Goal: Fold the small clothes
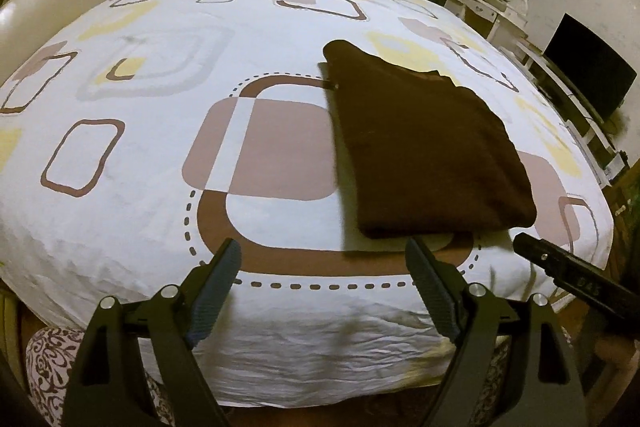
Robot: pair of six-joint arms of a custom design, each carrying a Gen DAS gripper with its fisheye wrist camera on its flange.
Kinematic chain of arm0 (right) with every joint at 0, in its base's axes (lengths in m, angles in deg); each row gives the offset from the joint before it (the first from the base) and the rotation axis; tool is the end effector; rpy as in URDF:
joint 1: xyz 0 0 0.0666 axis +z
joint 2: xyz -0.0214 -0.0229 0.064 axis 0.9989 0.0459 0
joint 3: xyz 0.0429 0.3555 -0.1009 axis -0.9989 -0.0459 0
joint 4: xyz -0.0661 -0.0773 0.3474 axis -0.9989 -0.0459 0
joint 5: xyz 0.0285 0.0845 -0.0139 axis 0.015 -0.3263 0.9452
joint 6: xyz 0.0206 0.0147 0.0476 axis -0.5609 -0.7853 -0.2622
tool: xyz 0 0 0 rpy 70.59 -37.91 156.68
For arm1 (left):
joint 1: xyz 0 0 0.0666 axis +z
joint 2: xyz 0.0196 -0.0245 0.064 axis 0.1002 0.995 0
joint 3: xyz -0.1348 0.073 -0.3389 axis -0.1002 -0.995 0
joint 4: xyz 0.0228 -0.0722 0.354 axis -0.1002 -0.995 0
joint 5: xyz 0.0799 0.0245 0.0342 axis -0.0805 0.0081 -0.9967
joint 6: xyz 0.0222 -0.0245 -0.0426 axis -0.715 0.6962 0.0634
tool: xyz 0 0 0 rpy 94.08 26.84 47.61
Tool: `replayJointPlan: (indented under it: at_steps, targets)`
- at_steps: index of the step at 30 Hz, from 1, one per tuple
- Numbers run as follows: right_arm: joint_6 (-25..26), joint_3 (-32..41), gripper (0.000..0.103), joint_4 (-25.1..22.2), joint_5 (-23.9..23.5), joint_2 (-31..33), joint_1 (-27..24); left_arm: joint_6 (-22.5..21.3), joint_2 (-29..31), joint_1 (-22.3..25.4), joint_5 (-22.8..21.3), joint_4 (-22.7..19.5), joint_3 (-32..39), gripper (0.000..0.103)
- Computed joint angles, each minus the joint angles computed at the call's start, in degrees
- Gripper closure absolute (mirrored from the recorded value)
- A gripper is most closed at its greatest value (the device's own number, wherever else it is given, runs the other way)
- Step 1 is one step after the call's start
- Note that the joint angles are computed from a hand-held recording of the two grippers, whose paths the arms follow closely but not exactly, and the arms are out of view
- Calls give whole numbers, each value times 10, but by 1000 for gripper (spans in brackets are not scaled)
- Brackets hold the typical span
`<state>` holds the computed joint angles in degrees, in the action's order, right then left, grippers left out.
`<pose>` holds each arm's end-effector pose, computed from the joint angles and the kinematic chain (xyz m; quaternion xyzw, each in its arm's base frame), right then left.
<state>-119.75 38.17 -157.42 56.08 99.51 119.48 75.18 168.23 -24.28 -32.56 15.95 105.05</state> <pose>0.3269 0.1906 0.5059 0.2550 0.9132 0.0776 0.3082 0.4206 -0.2479 0.5380 0.1871 0.9254 -0.1548 0.2911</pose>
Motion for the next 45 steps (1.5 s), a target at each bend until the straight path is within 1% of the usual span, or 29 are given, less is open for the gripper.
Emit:
replayJointPlan:
  at_steps: [5, 13, 19, 26, 33, 38, 45]
  targets:
    - [4, 3, 30, -2, 15, 1, 5, -5, -5, -6, -17, 4, -6, 20]
    - [6, 8, 30, -3, 22, 5, 12, -2, -10, -11, -36, 9, -13, 20]
    - [11, 12, 30, -2, 24, 10, 15, -5, -15, -14, -43, 17, -15, 19]
    - [14, 15, 29, 0, 24, 13, 17, -17, -20, -22, -63, 27, -20, 19]
    - [15, 18, 29, 2, 22, 16, 18, -23, -20, -26, -75, 26, -16, 19]
    - [15, 20, 29, 3, 22, 19, 20, -19, -20, -27, -86, 27, -15, 19]
    - [14, 23, 29, 2, 24, 22, 24, -19, -18, -28, -90, 27, -11, 19]
